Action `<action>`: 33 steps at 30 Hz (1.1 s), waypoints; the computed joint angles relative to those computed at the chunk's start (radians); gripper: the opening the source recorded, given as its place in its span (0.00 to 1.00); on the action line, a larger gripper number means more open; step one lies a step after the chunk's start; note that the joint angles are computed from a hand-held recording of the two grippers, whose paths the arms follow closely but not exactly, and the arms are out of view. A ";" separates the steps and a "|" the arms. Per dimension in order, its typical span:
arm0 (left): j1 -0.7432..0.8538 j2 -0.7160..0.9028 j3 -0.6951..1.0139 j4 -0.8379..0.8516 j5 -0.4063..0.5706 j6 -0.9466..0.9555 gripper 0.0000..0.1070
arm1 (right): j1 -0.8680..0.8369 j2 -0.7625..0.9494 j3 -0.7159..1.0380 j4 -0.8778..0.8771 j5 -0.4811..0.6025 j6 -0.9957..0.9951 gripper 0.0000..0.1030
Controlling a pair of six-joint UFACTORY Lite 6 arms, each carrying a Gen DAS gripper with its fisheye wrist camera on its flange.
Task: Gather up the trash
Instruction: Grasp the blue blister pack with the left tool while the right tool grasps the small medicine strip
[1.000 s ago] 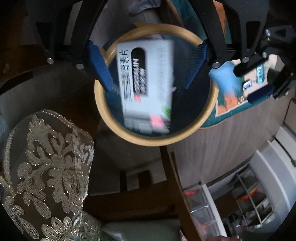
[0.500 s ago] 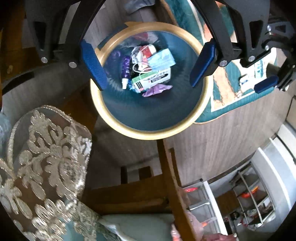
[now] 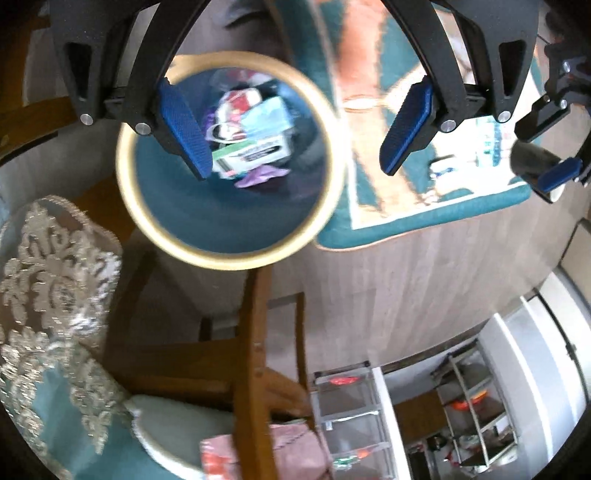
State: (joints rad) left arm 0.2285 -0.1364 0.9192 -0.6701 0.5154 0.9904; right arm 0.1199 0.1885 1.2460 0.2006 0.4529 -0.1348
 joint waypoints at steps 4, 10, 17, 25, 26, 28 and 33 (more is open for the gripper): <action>0.155 0.013 -0.020 -0.027 0.014 0.101 0.76 | 0.098 0.047 0.029 -0.037 -0.019 0.093 0.89; 0.324 0.113 -0.068 -0.100 -0.091 0.276 0.79 | 0.233 0.215 0.145 -0.088 -0.042 0.232 0.89; 0.352 0.226 -0.084 -0.119 -0.162 0.372 0.80 | 0.321 0.435 0.334 -0.112 -0.016 0.312 0.89; 0.367 0.394 -0.039 -0.027 -0.167 0.224 0.83 | 0.388 0.635 0.533 -0.068 -0.001 0.194 0.89; 0.373 0.405 -0.038 -0.028 -0.167 0.228 0.85 | 0.396 0.648 0.541 -0.065 -0.007 0.175 0.89; 0.384 0.420 -0.031 -0.035 -0.165 0.232 0.86 | 0.416 0.680 0.566 -0.064 -0.010 0.139 0.89; 0.405 0.452 -0.007 -0.026 -0.154 0.217 0.86 | 0.452 0.767 0.650 -0.059 0.015 0.095 0.78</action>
